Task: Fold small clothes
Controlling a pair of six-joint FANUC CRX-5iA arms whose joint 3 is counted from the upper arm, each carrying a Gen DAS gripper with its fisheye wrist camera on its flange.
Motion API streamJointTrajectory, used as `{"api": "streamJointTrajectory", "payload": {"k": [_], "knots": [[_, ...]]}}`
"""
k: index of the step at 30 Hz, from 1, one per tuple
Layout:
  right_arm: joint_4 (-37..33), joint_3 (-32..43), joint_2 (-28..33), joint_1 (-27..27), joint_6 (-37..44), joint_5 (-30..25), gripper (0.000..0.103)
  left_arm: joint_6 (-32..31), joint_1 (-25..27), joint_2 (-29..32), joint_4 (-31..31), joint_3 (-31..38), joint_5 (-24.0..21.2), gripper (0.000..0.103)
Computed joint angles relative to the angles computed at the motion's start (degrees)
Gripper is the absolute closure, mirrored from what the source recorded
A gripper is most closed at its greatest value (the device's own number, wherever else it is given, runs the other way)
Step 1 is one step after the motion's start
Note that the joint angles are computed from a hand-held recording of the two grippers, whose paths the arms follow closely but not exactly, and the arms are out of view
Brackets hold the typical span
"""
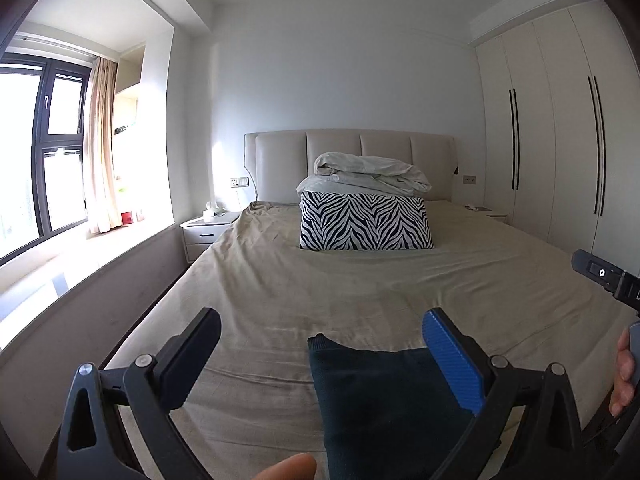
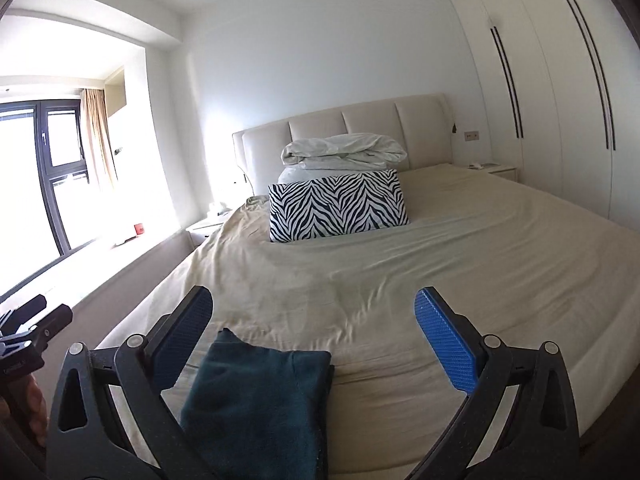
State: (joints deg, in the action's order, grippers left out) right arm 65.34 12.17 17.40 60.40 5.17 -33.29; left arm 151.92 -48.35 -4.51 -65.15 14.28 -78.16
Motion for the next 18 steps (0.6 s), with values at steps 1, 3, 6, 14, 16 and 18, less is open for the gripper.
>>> {"api": "streamJointTrajectory", "payload": {"k": [1, 3, 6, 14, 16, 18], "knots": [[-2.2, 0.9, 0.2, 0.6, 2.0, -0.4, 0.000, -0.9, 1.0, 0.5, 2.0, 0.3, -0.3, 0.000], [-10.2, 4.5, 1.2, 2.4, 10.4, -3.7, 0.000, -1.2, 3.4, 1.0, 7.1, 0.1, 0.3, 0.000], [-18.3, 10.4, 4.1, 4.3, 18.8, -10.5, 0.000, -0.1, 6.8, 1.1, 13.7, -1.4, 2.4, 0.000], [-32.2, 17.9, 9.5, 5.2, 25.5, -20.6, 0.000, -2.5, 12.9, 3.8, 24.0, -3.5, 0.7, 0.000], [-32.5, 19.4, 11.3, 5.5, 26.0, -23.3, 0.000, -2.4, 13.7, 3.9, 25.4, -4.3, 0.9, 0.000], [-33.5, 21.1, 13.0, 5.7, 27.5, -25.7, 0.000, -2.7, 14.2, 4.0, 26.5, -4.9, 1.0, 0.000]]}}
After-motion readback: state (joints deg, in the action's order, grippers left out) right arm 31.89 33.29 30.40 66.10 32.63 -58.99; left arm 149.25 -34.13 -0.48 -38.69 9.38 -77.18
